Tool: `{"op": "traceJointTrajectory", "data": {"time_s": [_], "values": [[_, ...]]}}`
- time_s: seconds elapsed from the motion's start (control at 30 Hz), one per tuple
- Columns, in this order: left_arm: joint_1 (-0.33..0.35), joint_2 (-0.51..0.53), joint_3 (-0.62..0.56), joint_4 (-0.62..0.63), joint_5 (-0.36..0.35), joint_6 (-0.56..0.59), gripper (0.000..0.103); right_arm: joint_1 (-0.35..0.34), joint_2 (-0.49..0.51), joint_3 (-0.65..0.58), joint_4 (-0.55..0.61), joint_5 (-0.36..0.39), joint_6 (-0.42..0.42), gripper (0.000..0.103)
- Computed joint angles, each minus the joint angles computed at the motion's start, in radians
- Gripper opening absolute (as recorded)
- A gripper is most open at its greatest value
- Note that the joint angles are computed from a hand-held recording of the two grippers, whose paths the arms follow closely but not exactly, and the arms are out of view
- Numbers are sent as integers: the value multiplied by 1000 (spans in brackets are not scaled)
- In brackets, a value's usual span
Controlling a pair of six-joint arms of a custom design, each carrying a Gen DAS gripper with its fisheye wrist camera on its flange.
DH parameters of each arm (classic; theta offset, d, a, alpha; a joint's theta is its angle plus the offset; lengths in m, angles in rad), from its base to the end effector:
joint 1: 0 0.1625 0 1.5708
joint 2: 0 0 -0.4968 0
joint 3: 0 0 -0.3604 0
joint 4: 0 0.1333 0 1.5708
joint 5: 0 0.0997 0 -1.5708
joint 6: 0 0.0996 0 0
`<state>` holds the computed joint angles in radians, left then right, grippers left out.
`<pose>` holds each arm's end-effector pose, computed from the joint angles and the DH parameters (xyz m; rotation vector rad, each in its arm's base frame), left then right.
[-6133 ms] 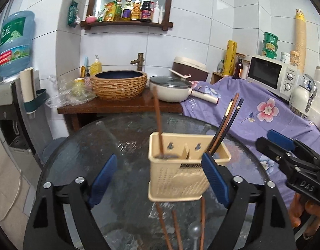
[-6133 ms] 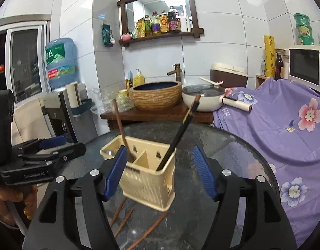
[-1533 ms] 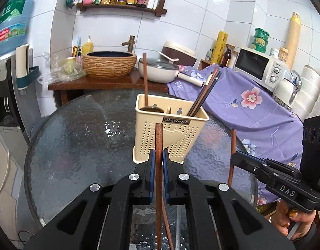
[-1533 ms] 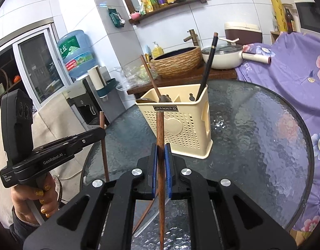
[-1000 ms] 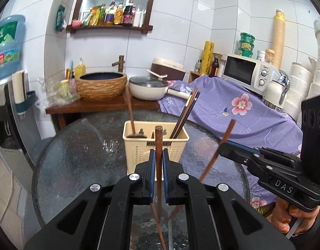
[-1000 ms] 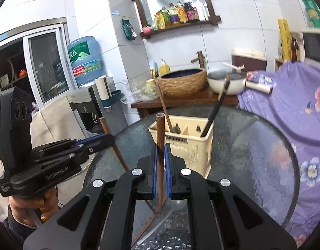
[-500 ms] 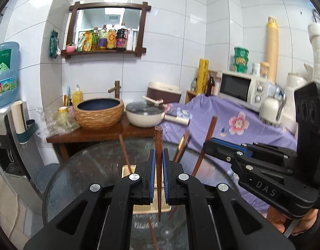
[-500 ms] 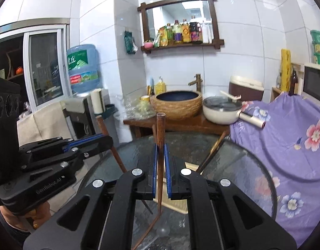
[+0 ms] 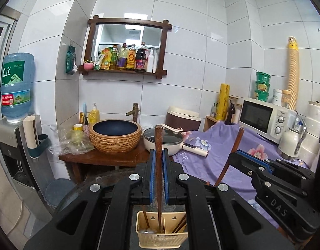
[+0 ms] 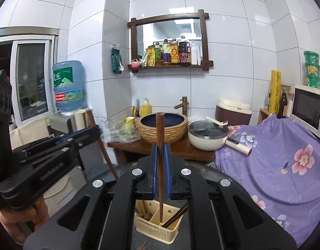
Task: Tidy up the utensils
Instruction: 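Lower the chopstick into the holder with the left tool while the right tool drops its chopstick in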
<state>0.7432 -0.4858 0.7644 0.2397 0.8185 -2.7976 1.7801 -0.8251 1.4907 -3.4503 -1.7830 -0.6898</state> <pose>-0.4525 -0.6893 0.1727 0.8146 2.1625 -1.4833 0.2650 -0.7070 0.3643 0.8314 -2.1077 1.4667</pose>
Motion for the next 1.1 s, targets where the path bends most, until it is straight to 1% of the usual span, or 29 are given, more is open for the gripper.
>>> {"op": "traceJointTrajectory", "data": {"time_s": [0.03, 0.1, 0.17, 0.27, 0.5, 0.8, 0.9, 1.07, 1.1], "values": [[4, 16, -25, 4, -2, 7, 6, 0, 10, -10, -5, -2, -3, 8], [11, 31, -37, -17, -7, 37, 6, -6, 32, -26, -20, -8, -21, 8], [22, 52, -54, -28, -13, 54, 6, -16, 46, -37, -10, -14, -7, 8], [41, 81, -89, 5, -8, 29, 6, -34, 70, -50, -10, -21, -2, 8], [85, 128, -124, 74, 2, -36, 6, -74, 105, -62, 18, -31, 33, 8], [118, 173, -149, 144, 8, -84, 6, -108, 132, -46, 27, -29, 53, 8], [128, 187, -165, 186, 19, -111, 6, -116, 136, -44, 29, -33, 57, 8], [135, 184, -137, 177, 13, -107, 7, -127, 143, -35, 20, -39, 49, 8], [136, 184, -135, 182, 16, -107, 9, -130, 145, -31, 12, -38, 47, 8]]}}
